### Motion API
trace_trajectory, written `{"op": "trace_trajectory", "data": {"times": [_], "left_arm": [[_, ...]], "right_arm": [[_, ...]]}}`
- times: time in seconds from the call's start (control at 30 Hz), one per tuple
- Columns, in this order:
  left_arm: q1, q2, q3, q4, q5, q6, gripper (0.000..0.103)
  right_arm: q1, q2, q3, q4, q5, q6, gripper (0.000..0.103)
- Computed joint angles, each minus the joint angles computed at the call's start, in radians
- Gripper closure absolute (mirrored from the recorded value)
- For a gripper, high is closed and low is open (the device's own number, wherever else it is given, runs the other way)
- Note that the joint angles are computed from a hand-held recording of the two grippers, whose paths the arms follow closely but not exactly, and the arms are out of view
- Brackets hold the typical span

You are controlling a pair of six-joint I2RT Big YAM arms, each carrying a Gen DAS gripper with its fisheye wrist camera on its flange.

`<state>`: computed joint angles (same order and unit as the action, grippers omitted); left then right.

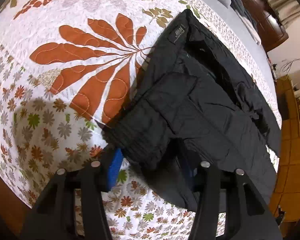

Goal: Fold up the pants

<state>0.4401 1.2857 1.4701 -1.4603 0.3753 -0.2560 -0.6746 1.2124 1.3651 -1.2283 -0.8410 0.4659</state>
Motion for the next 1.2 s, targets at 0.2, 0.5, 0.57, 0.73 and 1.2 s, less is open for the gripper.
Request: {"op": "trace_trajectory", "data": {"times": [0.2,0.5,0.57,0.73,1.2], "left_arm": [[-0.008,0.002,-0.008,0.035,0.042,0.0,0.016],[-0.099,-0.029,-0.026,0.062,-0.181,-0.103,0.036],[-0.075,-0.042,-0.029,0.068,-0.139,-0.09,0.074],[-0.027,-0.041,0.015,0.022,-0.107,-0.115,0.079],[0.263,-0.055,-0.017,-0.044,-0.039,0.071,0.07]], "right_arm": [[-0.074,0.085,0.001,0.109,-0.05,0.085,0.003],[-0.081,0.175,0.035,0.183,-0.075,0.076,0.071],[-0.072,0.204,0.062,0.128,-0.088,0.049,0.094],[-0.048,0.171,0.073,0.105,-0.046,0.038,0.096],[0.053,0.06,-0.036,-0.092,0.079,-0.203,0.088]]}}
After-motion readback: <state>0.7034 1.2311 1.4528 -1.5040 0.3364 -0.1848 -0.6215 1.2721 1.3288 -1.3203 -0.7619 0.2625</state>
